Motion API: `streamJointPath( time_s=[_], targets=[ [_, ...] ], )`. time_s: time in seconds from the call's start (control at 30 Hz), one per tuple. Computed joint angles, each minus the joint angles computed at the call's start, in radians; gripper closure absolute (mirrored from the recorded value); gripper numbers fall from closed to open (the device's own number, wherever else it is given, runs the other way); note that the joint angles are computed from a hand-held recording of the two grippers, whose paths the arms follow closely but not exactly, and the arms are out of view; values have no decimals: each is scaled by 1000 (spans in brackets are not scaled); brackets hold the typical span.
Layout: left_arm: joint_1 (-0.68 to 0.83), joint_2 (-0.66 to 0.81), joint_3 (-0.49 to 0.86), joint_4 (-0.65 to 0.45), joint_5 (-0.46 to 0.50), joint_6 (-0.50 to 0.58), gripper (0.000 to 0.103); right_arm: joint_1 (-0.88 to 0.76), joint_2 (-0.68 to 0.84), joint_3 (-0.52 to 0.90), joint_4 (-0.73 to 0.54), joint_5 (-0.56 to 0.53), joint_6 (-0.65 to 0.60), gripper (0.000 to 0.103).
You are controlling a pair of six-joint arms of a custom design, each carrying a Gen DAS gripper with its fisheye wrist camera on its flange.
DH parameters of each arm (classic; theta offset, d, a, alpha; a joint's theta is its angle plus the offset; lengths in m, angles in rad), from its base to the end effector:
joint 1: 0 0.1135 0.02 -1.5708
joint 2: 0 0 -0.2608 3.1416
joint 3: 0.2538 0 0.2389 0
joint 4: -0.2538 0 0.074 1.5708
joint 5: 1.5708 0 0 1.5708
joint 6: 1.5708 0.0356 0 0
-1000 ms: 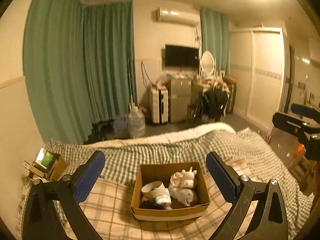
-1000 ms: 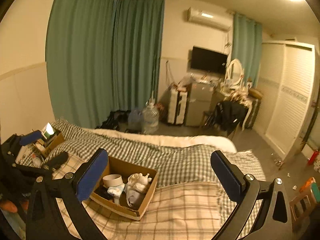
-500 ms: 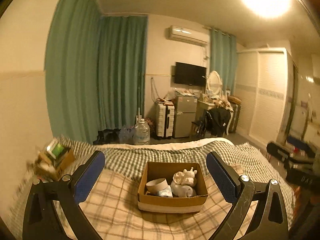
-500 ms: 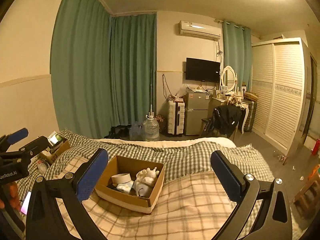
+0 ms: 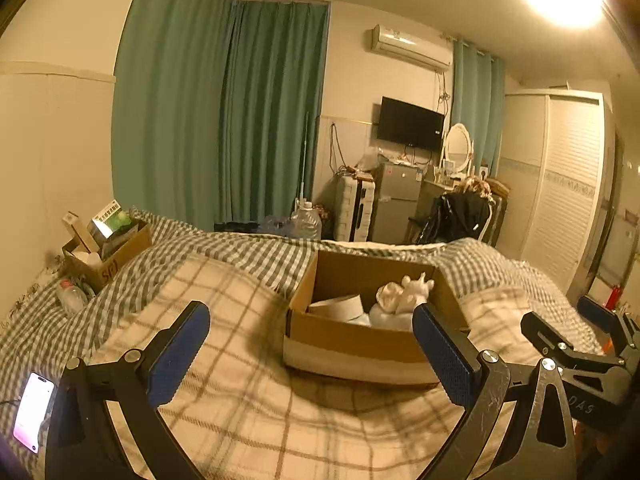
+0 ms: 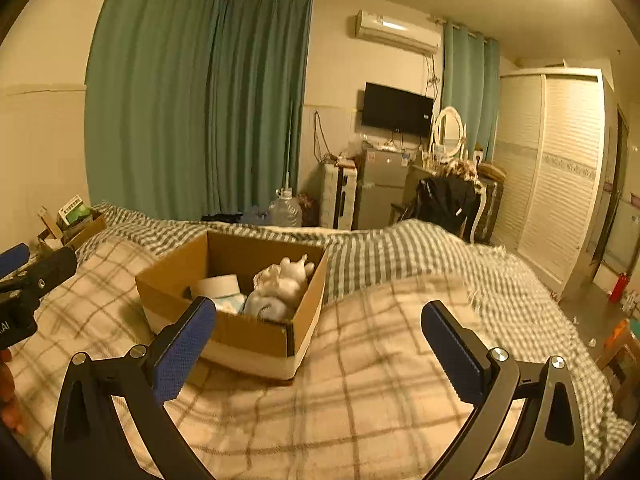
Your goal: Organize objects
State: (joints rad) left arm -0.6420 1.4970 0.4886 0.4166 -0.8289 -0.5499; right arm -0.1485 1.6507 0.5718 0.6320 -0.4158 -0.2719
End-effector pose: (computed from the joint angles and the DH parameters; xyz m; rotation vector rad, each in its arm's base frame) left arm 0.2209 -0.1324 0.1552 -0.3588 1.9262 0.1241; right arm 0.2978 -0.0300 0.1519 -0.3813 1.9431 0.1471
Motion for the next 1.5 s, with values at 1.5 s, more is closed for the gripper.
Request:
streamJointPath(
  time_s=[1.5],
  targets=[
    [-19, 46, 48, -73, -16, 5, 0, 10, 29, -11, 25, 2, 21, 0]
  ],
)
